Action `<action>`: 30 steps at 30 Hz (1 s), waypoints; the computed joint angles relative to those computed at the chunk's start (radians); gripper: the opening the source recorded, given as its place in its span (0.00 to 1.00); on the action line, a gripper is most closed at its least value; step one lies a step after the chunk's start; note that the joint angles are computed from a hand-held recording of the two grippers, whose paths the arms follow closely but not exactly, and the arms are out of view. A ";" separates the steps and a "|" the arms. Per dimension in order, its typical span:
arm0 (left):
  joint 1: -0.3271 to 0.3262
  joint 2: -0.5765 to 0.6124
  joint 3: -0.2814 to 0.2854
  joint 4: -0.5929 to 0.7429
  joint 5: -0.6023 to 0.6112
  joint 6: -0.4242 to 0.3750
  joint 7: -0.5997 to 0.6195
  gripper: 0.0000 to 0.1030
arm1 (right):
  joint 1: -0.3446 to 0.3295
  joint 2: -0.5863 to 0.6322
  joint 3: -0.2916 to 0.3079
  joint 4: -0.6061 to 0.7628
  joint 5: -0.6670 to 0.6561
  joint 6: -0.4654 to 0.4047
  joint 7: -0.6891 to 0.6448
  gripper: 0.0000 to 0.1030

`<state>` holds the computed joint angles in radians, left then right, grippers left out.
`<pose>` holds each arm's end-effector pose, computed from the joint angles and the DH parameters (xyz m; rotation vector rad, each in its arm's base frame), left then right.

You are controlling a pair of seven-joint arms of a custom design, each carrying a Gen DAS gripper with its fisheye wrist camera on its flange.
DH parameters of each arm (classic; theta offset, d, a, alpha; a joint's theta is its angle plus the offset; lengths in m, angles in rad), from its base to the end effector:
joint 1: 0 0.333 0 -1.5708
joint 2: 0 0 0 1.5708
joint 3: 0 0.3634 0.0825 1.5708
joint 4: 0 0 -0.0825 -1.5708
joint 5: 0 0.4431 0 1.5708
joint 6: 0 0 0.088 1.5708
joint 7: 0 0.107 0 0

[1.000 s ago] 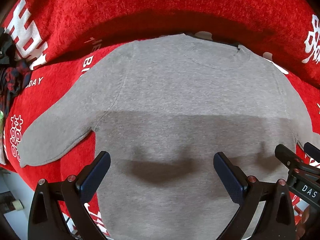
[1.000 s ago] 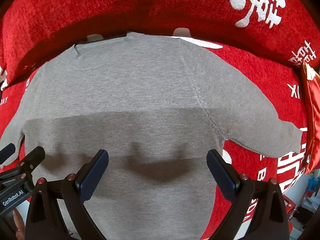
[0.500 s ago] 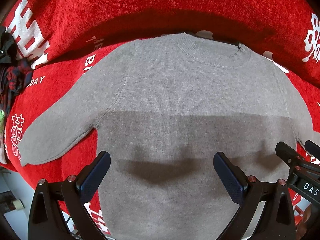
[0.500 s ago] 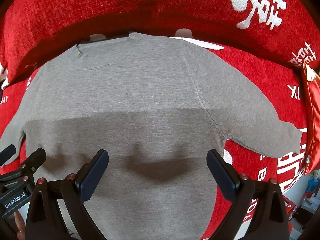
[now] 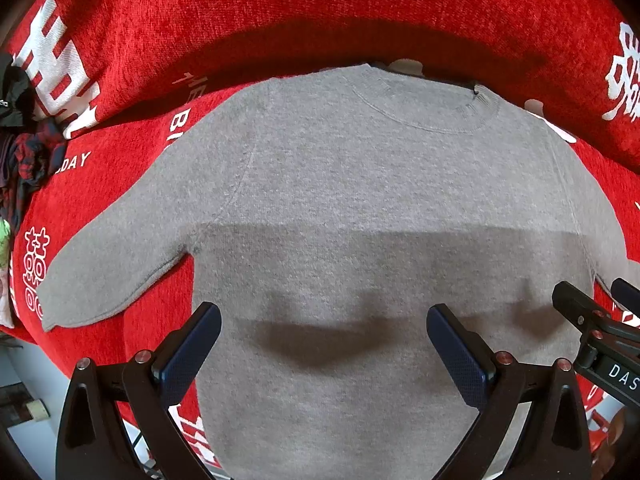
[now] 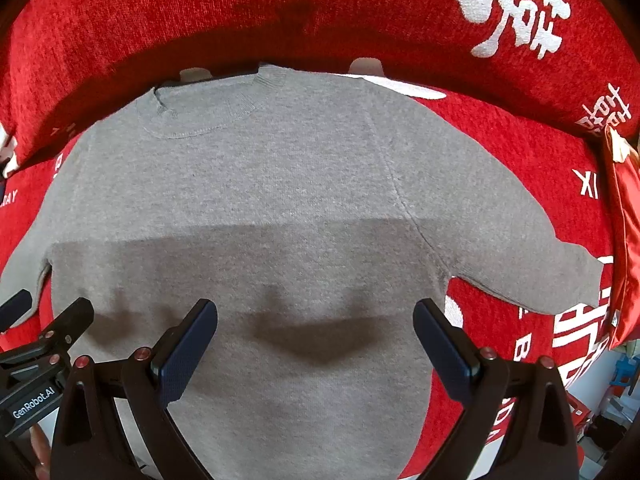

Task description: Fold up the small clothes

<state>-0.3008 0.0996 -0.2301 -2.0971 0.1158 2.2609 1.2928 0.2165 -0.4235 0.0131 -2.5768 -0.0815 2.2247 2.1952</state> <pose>0.5375 -0.3096 0.3942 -1.7844 2.4758 -0.0564 0.4259 0.0969 0.4230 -1.7770 2.5363 -0.1429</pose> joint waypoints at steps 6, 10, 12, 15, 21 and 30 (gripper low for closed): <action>-0.002 -0.004 -0.002 -0.002 0.000 -0.003 -0.006 1.00 | -0.002 -0.004 0.002 0.000 -0.004 -0.004 0.002 0.96; -0.004 -0.004 -0.002 -0.001 0.004 -0.003 -0.011 1.00 | -0.001 -0.006 -0.001 -0.002 0.003 -0.001 0.001 0.96; -0.004 -0.005 -0.002 -0.002 0.004 -0.001 -0.014 1.00 | 0.000 -0.004 0.000 0.001 0.003 -0.006 0.002 0.96; -0.001 -0.008 0.000 -0.005 0.004 0.002 -0.018 1.00 | -0.002 -0.002 0.004 0.003 -0.005 -0.007 0.006 0.96; 0.007 -0.012 0.002 -0.013 -0.007 0.009 -0.015 1.00 | 0.000 0.006 0.013 0.013 -0.028 -0.022 0.025 0.96; 0.022 -0.031 0.007 -0.040 -0.024 0.023 -0.017 1.00 | 0.010 -0.002 0.009 0.016 -0.013 -0.034 0.006 0.96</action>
<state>-0.2789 0.0684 -0.2234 -2.1373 0.0918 2.2843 1.2757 0.2261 -0.4257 0.0225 -2.5608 -0.0949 2.1910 2.2013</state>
